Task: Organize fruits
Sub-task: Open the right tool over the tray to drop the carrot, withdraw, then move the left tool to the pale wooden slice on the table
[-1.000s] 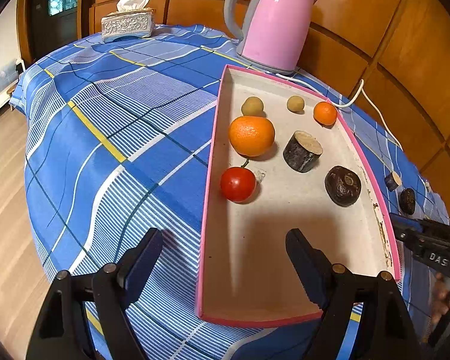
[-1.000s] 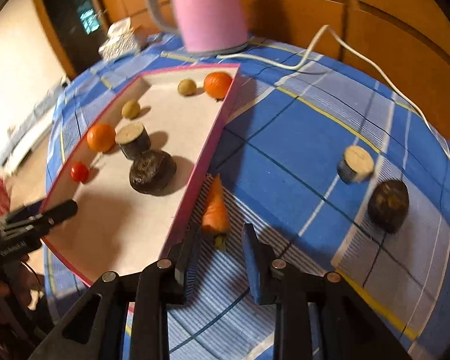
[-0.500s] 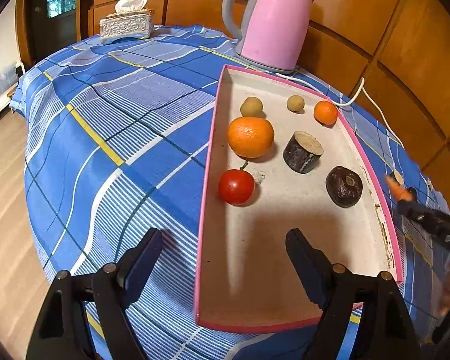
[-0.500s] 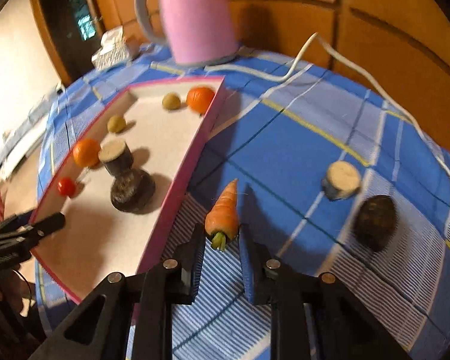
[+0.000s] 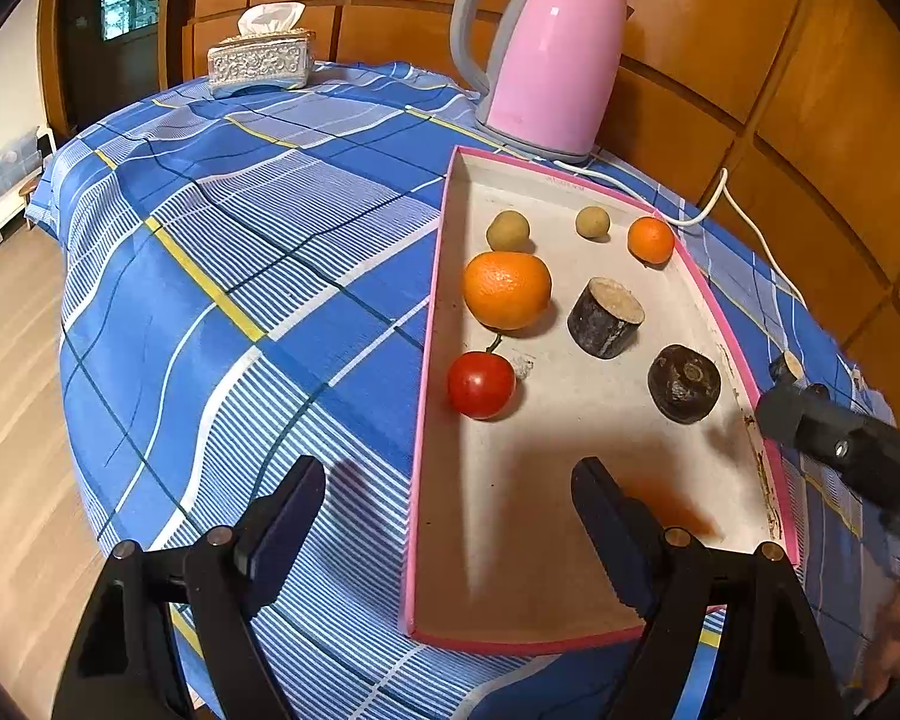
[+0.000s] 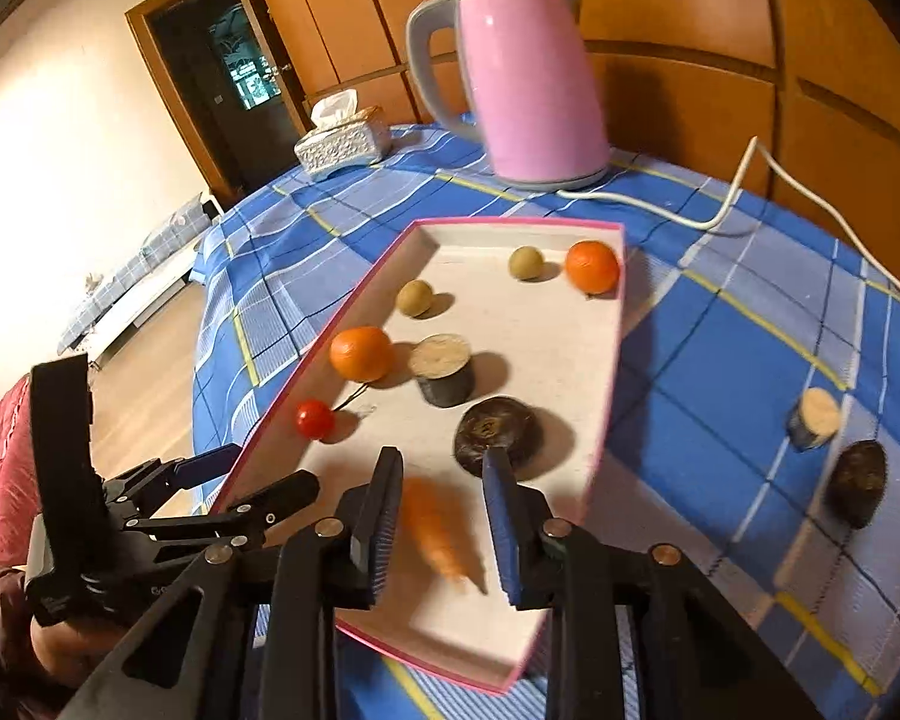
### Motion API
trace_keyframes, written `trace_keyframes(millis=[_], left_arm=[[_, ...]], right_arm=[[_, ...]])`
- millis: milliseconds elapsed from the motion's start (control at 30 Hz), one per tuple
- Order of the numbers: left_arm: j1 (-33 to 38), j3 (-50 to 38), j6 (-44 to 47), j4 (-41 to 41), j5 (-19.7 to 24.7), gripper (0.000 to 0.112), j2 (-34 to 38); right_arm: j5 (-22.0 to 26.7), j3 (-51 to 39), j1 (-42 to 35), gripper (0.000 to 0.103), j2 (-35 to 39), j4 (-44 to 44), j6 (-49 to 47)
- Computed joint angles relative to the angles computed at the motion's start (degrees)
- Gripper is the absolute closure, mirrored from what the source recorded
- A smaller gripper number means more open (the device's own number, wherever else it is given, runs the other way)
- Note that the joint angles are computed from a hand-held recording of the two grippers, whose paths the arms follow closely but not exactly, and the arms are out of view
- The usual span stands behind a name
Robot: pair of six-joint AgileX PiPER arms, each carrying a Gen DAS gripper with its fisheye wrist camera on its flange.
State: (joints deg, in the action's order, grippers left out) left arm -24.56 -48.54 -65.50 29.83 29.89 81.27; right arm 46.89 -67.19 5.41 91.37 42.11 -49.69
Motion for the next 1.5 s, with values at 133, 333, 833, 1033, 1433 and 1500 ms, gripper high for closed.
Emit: trace_keyframes(millis=[133,333,833,1033,1433,1500], left_arm=[[-0.01,0.09,0.36,-0.39,-0.18,0.028,-0.05],[-0.87,0.1,-1.08,1.07,0.2,0.028,-0.59],[-3.25,-0.94,-2.24,3.18,1.84,0.028,-0.44],[-3.95,-1.25,-2.63,4.47,2.23,0.028,-0.51],[-6.44,-3.19,-3.61,8.66,4.2,0.028,-0.54],[-6.76,-3.88,-3.17,9.05,4.55,0.028,-0.46]], right_arm=[[-1.12,2.0,0.03,0.075,-1.19,-0.34,0.67],[-3.79,5.33,-4.67,0.075,-4.56,-1.29,2.17],[-15.7,11.25,-24.01,0.074,-5.69,-15.39,18.73],[-20.76,12.03,-29.45,0.074,-4.88,-22.53,27.96],[-25.43,11.38,-36.08,0.074,-0.82,-38.81,48.37],[-27.14,12.36,-36.1,0.073,-1.0,-40.99,50.15]])
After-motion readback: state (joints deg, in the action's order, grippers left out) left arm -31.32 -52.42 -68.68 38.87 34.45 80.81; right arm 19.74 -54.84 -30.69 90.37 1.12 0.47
